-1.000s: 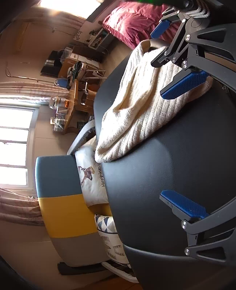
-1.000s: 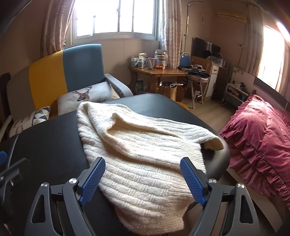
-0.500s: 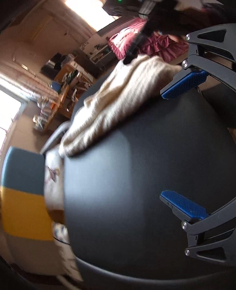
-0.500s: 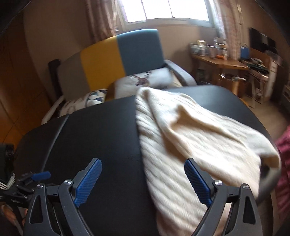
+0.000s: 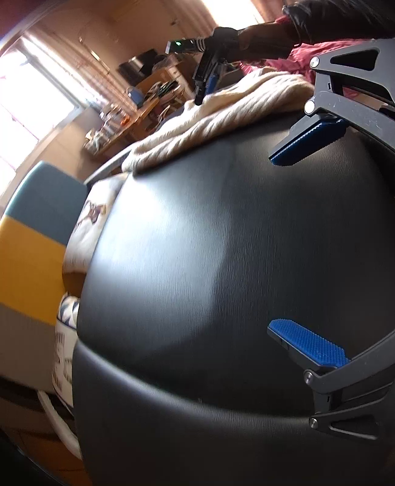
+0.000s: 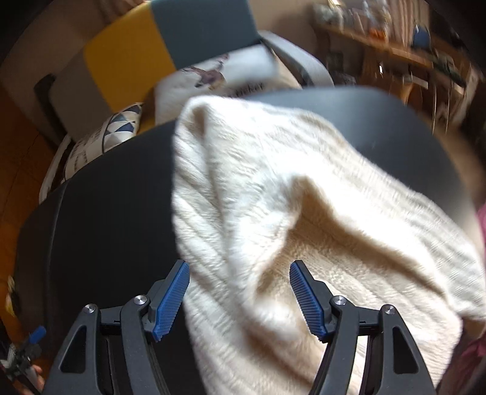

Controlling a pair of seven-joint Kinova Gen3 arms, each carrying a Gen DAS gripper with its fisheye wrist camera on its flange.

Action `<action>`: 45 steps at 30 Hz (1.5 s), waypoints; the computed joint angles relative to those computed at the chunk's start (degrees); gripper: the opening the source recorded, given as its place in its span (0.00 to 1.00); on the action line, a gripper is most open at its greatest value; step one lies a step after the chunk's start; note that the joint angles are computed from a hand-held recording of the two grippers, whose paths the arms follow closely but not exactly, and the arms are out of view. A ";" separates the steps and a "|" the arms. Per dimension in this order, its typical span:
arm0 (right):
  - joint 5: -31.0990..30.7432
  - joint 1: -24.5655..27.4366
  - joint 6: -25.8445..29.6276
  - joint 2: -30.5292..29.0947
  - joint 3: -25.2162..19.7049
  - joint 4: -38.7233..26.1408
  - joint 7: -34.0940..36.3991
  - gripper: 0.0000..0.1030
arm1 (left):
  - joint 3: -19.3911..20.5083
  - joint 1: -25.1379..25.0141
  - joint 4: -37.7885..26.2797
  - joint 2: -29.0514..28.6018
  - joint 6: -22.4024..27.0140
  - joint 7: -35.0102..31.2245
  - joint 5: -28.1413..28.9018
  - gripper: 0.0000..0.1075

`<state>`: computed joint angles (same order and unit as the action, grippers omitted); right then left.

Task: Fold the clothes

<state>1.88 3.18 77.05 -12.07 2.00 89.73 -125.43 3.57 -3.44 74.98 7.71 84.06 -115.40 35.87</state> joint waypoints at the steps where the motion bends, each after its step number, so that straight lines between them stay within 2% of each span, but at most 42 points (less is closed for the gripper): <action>1: -0.15 -0.21 -0.56 0.04 0.55 0.88 -0.52 0.68 | 0.00 0.08 -0.09 0.23 -0.08 0.35 -0.10 0.95; 2: 0.63 0.19 -0.29 0.38 0.04 1.11 -0.11 0.66 | 0.12 0.30 -0.41 0.62 -0.09 0.84 -0.33 0.95; 3: 2.35 0.14 0.35 0.79 -0.71 1.15 0.15 0.45 | 0.38 0.59 -0.62 1.01 -0.14 1.10 -0.39 0.95; 4: 3.82 0.06 1.25 0.78 -1.48 0.97 -0.47 0.13 | 0.67 0.87 -0.67 1.30 -0.25 1.14 -0.28 0.95; 5: 5.16 -0.06 2.28 0.62 -2.25 0.70 -1.43 0.07 | 1.13 1.31 -0.90 1.71 -0.04 1.55 0.13 0.95; 9: 10.34 -0.79 5.40 -1.70 -4.35 -1.09 -2.64 0.06 | 3.25 3.58 -2.30 3.73 1.42 4.02 2.75 0.92; 11: 11.48 -0.85 6.68 -2.47 -4.24 -1.74 -1.75 0.06 | 5.00 5.94 -4.06 5.14 2.43 5.64 3.56 0.73; 12: 11.01 -0.85 6.81 -2.90 -3.42 -1.71 -0.95 0.06 | 6.07 7.67 -5.81 6.32 3.31 6.96 3.46 0.69; 19: 0.44 2.21 2.64 -5.70 5.69 2.91 4.68 0.10 | 11.79 17.90 -17.31 15.71 6.95 19.86 7.00 0.68; 26: -5.98 5.48 -2.45 -7.00 8.97 7.00 7.46 0.16 | 14.36 22.98 -22.41 24.16 8.40 33.03 10.15 0.68; 30: -8.22 6.52 -4.73 -7.44 10.15 8.91 8.71 0.17 | 14.62 24.12 -21.70 25.04 7.07 36.56 9.70 0.61; 34: -9.72 7.15 -6.17 -7.78 11.13 10.25 10.35 0.18 | 14.89 25.07 -20.80 25.46 5.61 38.62 9.27 0.36; 36: -9.83 7.46 -6.46 -7.69 11.16 10.47 10.94 0.18 | 15.03 24.76 -18.83 25.26 4.72 39.78 9.97 0.34; 37: -9.72 7.62 -6.58 -7.65 10.99 10.55 11.10 0.18 | 14.96 24.59 -17.47 24.96 3.92 40.18 10.26 0.27; 38: -9.45 7.82 -6.46 -7.49 10.54 10.36 10.89 0.18 | 14.73 24.52 -16.12 24.32 2.87 40.42 10.17 0.15; 42: -6.66 8.17 -4.62 -7.16 7.40 7.80 9.07 0.18 | 14.50 23.41 -14.63 21.13 0.51 38.92 9.81 0.10; 45: -3.41 8.19 -3.62 -7.74 4.57 6.06 6.67 0.18 | 14.21 23.15 -18.98 18.85 1.05 37.13 7.78 0.06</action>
<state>-1.54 11.37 73.43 -19.80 6.57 95.79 -118.76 17.78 19.72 56.00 26.56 85.11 -78.27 43.65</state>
